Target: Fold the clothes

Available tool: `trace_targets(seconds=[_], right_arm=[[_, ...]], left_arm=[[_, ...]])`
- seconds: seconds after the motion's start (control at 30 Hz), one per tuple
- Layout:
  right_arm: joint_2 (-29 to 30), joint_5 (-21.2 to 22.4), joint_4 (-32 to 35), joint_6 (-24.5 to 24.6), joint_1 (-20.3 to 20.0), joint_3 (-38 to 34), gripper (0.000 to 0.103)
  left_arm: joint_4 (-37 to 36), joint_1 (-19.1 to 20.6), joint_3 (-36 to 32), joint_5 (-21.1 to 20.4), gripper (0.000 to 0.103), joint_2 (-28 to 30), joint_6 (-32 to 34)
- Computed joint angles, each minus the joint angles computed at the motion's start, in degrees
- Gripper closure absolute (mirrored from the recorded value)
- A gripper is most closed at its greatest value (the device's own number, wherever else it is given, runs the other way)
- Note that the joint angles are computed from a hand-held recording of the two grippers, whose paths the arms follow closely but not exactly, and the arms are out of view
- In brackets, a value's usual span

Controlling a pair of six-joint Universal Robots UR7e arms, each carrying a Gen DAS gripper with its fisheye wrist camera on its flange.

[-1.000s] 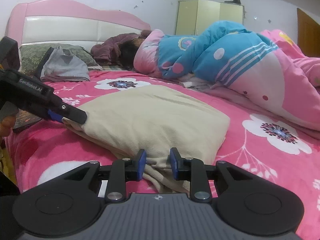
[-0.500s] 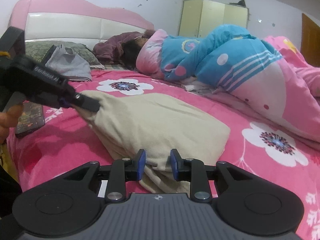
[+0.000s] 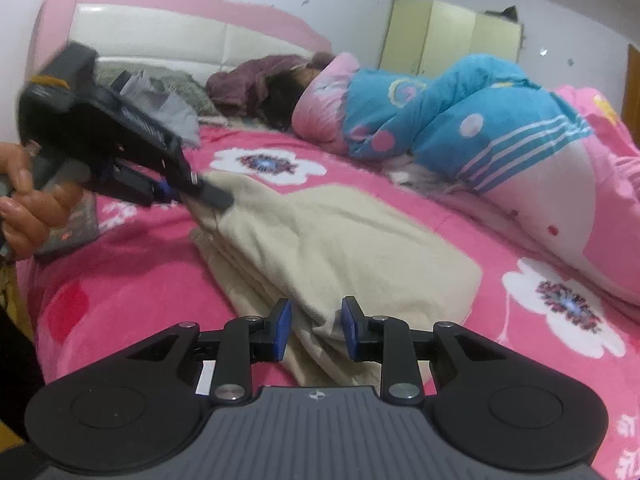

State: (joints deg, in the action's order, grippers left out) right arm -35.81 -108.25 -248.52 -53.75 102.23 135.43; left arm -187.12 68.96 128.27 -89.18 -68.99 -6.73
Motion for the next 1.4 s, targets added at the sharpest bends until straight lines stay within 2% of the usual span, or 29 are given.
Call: trace_targets(seconds=[0.07,0.13,0.17,0.27,0.4,0.43,0.47,0.67,0.77,0.87,0.9,1.0,1.03,1.07,1.2,1.4], right_arm=[[-0.21,-0.53,0.62,-0.73,0.45,0.11,0.072],[-2.35,-1.24,3.92,0.18,1.30,0.44,0.072],[-4.89,-0.80,7.52,2.34,1.53,0.82,0.072],[-13.66,4.31,19.29,9.99,1.21,0.35,0.070],[-19.18,6.40,38.16,16.27,2.53,-9.24,0.060],[-18.97,6.16,43.02,17.41,2.96,-12.76,0.052],[-17.64,4.84,47.77,18.44,3.63,-17.12,0.047],[-4.22,-9.79,75.38,29.36,6.28,-44.71,0.045],[1.96,-16.30,86.51,33.21,6.43,-54.93,0.042],[5.53,-19.88,94.05,34.54,6.20,-60.06,0.043],[5.92,-20.35,93.83,33.40,6.25,-60.09,0.044],[6.92,-21.57,92.45,29.92,6.37,-59.86,0.063],[6.46,-21.35,89.98,28.92,6.52,-58.60,0.078],[6.02,-21.11,87.53,27.93,6.66,-57.38,0.085],[4.04,-19.61,77.53,25.19,6.68,-53.43,0.088],[4.65,-16.23,72.94,25.38,4.80,-53.34,0.088]], left_arm=[[1.22,1.40,-0.38,-2.04,0.089,-0.12,-1.13],[1.13,1.22,0.14,-1.67,0.089,-0.61,-0.60],[1.21,1.27,0.30,-1.74,0.089,-0.74,-0.82],[1.77,1.54,0.29,-2.25,0.089,-0.92,-1.81],[1.62,0.43,0.78,-0.31,0.088,-1.12,-1.15],[1.44,-0.12,1.03,0.66,0.088,-1.19,-0.66],[0.97,-0.76,1.42,1.87,0.088,-1.27,0.19],[-4.12,-5.61,4.44,10.85,0.088,-0.87,7.65],[-4.82,-6.07,4.63,11.87,0.088,-0.59,8.73],[-3.96,-5.49,4.30,10.93,0.088,-0.86,7.87],[-3.62,-5.26,4.15,10.55,0.088,-0.95,7.56],[-3.39,-4.79,3.65,9.78,0.088,-0.52,6.85],[-3.29,-4.66,3.60,9.48,0.088,-0.56,6.38],[-3.02,-4.42,3.47,8.99,0.088,-0.66,5.81],[-1.43,-3.12,2.69,6.60,0.088,-1.07,3.38],[0.46,-2.07,1.82,5.02,0.088,-1.27,1.17]])
